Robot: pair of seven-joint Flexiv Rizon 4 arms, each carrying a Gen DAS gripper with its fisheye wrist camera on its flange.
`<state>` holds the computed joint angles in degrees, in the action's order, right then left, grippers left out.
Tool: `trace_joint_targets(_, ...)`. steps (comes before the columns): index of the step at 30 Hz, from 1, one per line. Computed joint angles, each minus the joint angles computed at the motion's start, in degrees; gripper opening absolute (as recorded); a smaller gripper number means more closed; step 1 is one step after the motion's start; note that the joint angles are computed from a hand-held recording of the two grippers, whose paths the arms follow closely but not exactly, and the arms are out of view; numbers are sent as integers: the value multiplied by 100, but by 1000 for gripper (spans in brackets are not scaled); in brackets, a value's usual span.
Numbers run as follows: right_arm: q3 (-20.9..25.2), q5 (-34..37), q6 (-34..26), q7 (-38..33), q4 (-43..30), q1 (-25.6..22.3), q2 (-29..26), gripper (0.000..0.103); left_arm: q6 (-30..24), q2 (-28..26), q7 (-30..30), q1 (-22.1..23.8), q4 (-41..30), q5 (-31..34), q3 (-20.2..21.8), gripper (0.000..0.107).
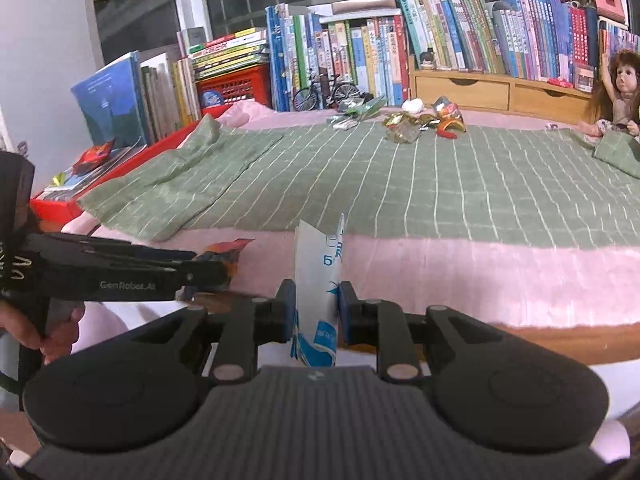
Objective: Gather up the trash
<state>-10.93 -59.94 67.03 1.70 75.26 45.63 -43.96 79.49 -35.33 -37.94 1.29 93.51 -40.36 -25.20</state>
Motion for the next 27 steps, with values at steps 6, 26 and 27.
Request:
trace_joint_targets(6, -60, -264, 219, 368, 335, 53, 154, 26, 177, 230, 138, 101, 412, -56, -178, 37)
trace_joint_targets(26, 378, -1058, 299, 1159, 972, -109, 435, 26, -103, 823, 773, -74, 1481, -519, 38, 38)
trace_joint_targets(27, 419, -993, 275, 1089, 969, -107, 422, 26, -157, 812, 785, -107, 1476, -540, 86, 38)
